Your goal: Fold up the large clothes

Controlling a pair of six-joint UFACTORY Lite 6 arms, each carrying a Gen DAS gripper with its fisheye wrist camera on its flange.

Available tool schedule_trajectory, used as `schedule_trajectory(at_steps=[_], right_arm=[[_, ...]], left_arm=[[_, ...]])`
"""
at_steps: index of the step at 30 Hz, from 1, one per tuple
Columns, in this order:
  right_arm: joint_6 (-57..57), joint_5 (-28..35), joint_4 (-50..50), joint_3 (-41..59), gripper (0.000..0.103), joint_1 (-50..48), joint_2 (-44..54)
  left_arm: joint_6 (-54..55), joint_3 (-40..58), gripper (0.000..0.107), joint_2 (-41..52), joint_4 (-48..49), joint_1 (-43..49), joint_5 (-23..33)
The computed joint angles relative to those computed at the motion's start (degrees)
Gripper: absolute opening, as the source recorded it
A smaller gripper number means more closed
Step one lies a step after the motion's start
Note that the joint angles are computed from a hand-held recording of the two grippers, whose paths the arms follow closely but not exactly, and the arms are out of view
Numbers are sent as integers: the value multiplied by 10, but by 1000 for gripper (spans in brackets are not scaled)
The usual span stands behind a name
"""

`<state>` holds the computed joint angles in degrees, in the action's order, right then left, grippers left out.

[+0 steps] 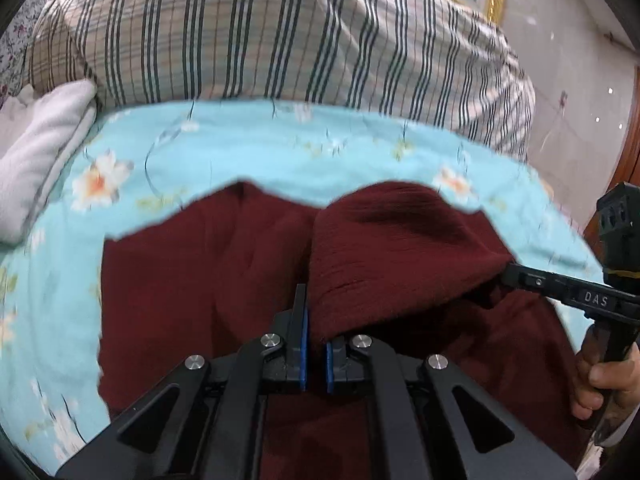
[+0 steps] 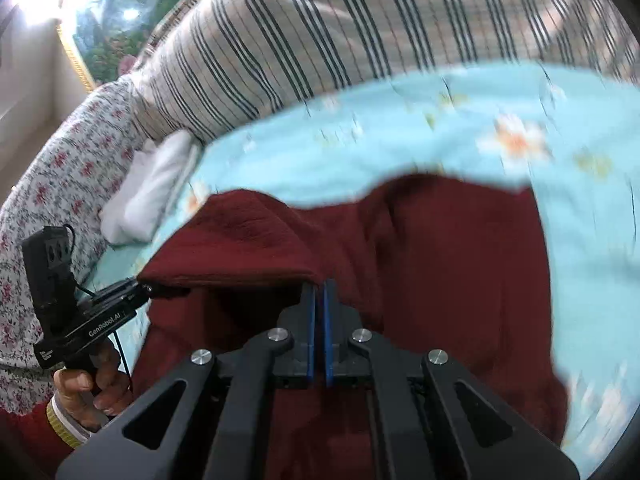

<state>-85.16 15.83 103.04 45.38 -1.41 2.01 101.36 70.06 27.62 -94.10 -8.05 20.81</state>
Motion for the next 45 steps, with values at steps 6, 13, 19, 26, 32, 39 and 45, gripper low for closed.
schedule_trajectory(at_steps=[6, 13, 19, 26, 32, 39, 45], right_arm=[[-31, 9, 63, -70, 10, -5, -24], [60, 75, -20, -112, 10, -68, -85], [74, 72, 18, -48, 43, -58, -4], [113, 20, -10, 44, 43, -16, 94], [66, -28, 43, 23, 10, -17, 46], [188, 4, -87, 24, 17, -68, 62], [52, -37, 49, -22, 18, -24, -43]], left_arm=[[22, -87, 19, -42, 31, 44, 37], [-113, -90, 36, -52, 173, 134, 137], [-295, 55, 43, 56, 239, 150, 199], [-426, 183, 43, 144, 333, 87, 153], [-446, 187, 32, 148, 375, 55, 82], [-438, 167, 31, 136, 376, 45, 53], [-438, 164, 31, 134, 378, 45, 52]])
